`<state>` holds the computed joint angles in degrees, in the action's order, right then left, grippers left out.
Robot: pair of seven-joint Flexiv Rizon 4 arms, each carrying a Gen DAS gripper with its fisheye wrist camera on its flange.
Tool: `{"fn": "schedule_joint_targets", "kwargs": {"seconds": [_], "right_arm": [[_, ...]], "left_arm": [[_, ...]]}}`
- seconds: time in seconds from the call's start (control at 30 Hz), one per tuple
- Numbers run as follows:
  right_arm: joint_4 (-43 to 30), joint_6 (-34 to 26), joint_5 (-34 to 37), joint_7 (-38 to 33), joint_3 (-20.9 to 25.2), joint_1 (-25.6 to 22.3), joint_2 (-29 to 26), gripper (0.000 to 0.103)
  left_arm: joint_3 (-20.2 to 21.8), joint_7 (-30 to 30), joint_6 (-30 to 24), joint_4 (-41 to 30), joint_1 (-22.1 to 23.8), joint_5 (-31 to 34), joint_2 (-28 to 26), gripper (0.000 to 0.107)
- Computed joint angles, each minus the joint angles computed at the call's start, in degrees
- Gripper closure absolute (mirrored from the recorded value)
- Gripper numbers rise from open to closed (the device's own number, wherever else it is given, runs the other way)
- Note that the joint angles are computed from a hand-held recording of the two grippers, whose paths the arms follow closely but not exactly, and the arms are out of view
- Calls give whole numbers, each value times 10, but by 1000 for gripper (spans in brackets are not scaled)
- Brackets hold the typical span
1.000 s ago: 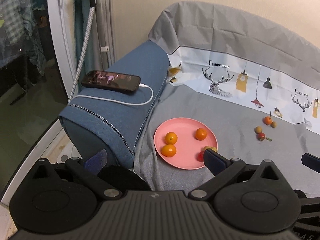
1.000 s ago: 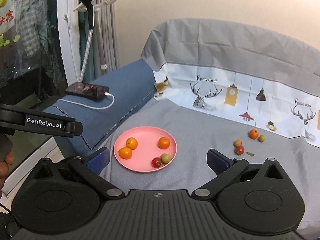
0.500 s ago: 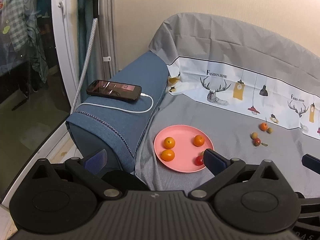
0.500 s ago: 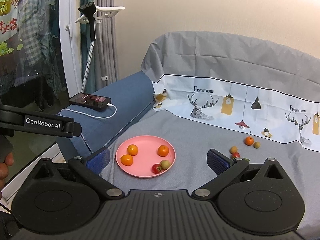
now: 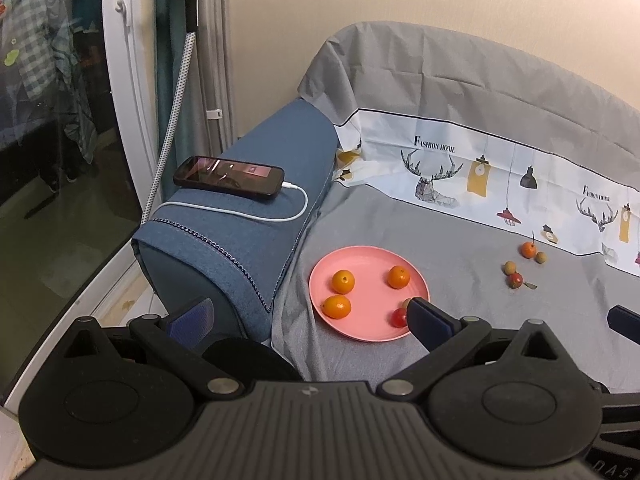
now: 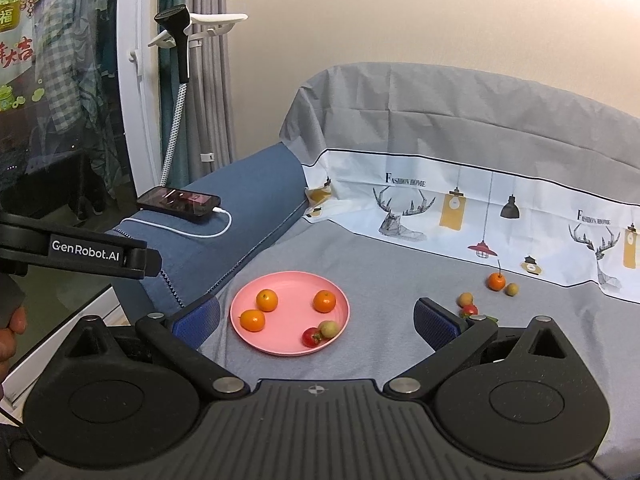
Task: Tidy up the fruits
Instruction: 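Lift both open tools away from the pink plate, then grasp a small yellow fruit with the right tool while the left tool grasps another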
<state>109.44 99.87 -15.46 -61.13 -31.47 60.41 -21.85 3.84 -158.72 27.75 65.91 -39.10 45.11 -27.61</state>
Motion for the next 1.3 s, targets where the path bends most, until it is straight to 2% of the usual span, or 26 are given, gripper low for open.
{"fn": "schedule_joint_targets", "kwargs": {"seconds": [0.23,0.47,0.73,1.07,1.2,1.3], "right_arm": [[-2,-6,-1,11,-11,7,-4,1],[-15,-21,-20,29,21,-26,-9,1],[-51,-49,-65,55,116,-121,-28,1],[-107,-94,-97,83,233,-237,-67,1],[-128,-109,-96,93,260,-269,-86,1],[-138,-118,-94,105,264,-282,-99,1]], "left_arm": [[-2,15,3,-6,4,-9,-8,4],[1,33,7,-13,11,-25,-19,4],[5,68,1,-42,19,-50,-47,4],[15,142,-18,-112,29,-95,-107,4],[19,184,-35,-159,34,-120,-144,4],[23,218,-51,-210,38,-138,-182,4]]}}
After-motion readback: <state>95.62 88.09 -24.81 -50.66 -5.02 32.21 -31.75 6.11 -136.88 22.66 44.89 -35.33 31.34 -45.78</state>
